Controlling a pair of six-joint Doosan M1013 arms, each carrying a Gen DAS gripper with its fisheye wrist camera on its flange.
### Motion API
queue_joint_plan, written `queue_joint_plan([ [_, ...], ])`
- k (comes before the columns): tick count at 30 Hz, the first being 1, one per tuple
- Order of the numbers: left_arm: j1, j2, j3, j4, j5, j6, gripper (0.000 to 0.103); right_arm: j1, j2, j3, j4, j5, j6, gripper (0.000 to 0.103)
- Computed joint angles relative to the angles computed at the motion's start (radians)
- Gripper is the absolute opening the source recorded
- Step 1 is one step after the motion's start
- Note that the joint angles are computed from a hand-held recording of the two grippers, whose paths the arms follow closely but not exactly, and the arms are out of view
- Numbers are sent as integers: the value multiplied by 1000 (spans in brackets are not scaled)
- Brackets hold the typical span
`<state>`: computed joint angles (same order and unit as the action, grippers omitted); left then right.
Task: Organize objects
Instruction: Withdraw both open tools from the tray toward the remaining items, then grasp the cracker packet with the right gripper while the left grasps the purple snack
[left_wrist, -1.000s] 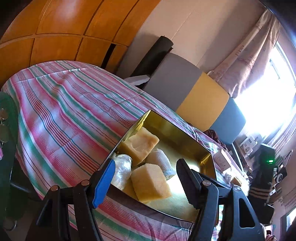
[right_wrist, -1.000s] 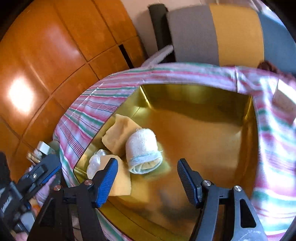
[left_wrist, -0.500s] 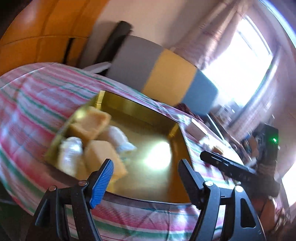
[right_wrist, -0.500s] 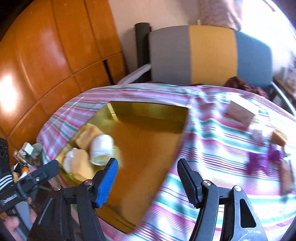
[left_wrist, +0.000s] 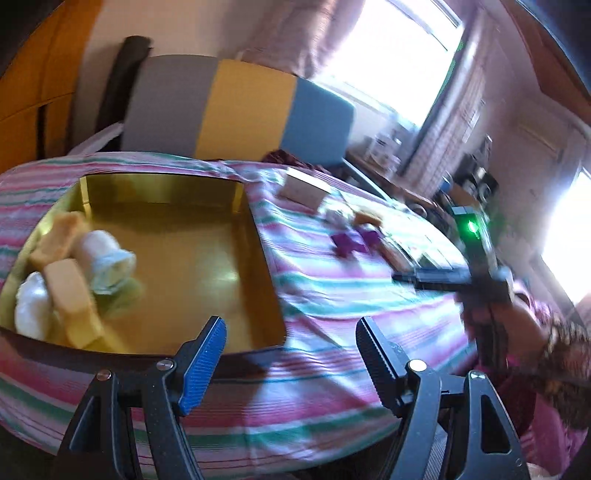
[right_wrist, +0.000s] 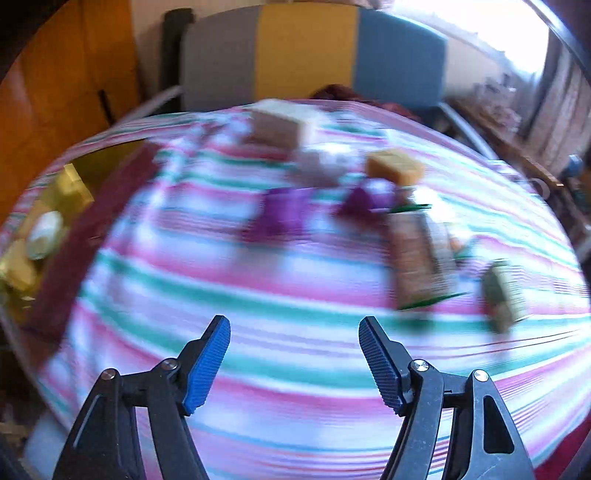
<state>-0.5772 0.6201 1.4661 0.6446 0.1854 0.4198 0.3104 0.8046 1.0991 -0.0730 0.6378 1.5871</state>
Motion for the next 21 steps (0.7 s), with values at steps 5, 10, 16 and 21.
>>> queue_joint_plan([
  [5, -17, 20, -44, -262, 43, 306, 74, -32, 45, -83, -123, 15, 116, 73],
  [10, -30, 29, -72, -342, 80, 426, 74, -48, 89, -150, -96, 73, 88, 71],
  [16, -36, 57, -125, -477, 132, 591, 74, -49, 108, -167, -58, 59, 24, 70],
  [21, -46, 81, -176, -531, 175, 705, 74, -56, 143, -215, -22, 115, -2, 61],
])
